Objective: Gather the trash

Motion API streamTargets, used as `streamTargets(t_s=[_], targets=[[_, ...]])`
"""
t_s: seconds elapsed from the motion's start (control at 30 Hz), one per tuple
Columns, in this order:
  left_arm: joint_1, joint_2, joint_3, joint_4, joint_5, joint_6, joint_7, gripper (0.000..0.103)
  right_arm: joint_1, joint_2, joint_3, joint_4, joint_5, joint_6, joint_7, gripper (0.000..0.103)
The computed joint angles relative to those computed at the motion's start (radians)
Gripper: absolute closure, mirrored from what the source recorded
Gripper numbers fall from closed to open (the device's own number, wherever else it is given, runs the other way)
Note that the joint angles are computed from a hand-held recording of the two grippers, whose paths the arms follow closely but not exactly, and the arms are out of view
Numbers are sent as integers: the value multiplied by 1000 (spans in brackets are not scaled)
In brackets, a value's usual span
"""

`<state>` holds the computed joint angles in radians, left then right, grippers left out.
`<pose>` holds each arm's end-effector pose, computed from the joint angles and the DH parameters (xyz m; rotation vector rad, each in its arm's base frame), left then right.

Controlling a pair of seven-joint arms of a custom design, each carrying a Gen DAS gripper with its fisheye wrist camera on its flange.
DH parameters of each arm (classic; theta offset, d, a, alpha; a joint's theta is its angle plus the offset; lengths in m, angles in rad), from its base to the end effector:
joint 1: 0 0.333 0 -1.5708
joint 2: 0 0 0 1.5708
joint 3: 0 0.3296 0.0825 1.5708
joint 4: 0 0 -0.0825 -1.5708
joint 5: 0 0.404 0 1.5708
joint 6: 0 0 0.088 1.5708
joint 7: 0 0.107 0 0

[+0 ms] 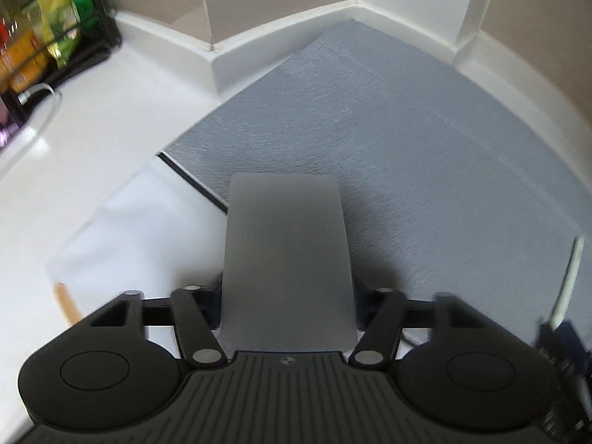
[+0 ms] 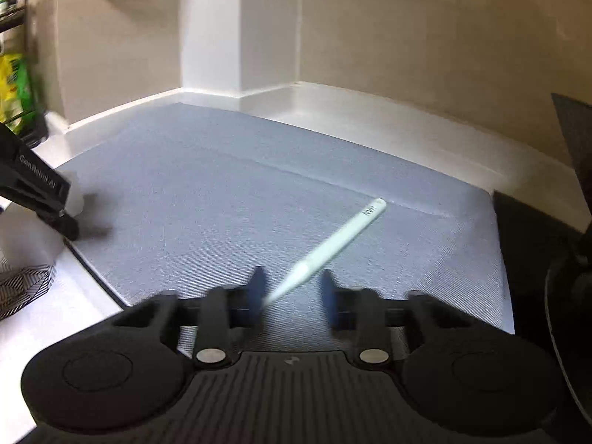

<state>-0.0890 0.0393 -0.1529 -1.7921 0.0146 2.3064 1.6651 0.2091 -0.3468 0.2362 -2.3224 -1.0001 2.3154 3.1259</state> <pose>0.6161 -0.1501 0.5801 -1.6040 2.2732 -0.5040 0.4484 0.2053 0.5205 -1.2429 2.1238 -1.1012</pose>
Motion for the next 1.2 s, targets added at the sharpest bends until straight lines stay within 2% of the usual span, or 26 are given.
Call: streamTargets(t_s=[0.03, 0.13, 0.17, 0.33, 0.53, 0.7, 0.87, 1.03, 1.2], targets=[[3, -7, 2, -5, -13, 1, 9, 37, 0, 0, 1, 0, 0, -3, 1, 83], [14, -33, 9, -38, -80, 35, 56, 38, -7, -25, -3, -26, -27, 40, 39, 101], [18, -49, 12, -55, -106, 50, 75, 37, -12, -32, 1, -32, -39, 47, 56, 103], [27, -158, 44, -162, -265, 136, 239, 37, -37, -55, 10, -56, -78, 93, 137, 103], [40, -305, 108, -307, -324, 238, 376, 37, -64, -75, 30, -74, -205, 136, 260, 103], [64, -427, 194, -416, -360, 229, 494, 37, -68, -89, 26, -86, -281, 163, 351, 103], [120, -529, 269, -499, -356, 196, 579, 37, -71, -103, 23, -98, -368, 207, 450, 103], [185, -579, 304, -551, -325, 200, 619, 37, -36, -121, 50, -78, -334, 139, 447, 103], [210, -609, 347, -582, -339, 170, 671, 37, 6, -158, 103, -56, -333, 70, 396, 103]])
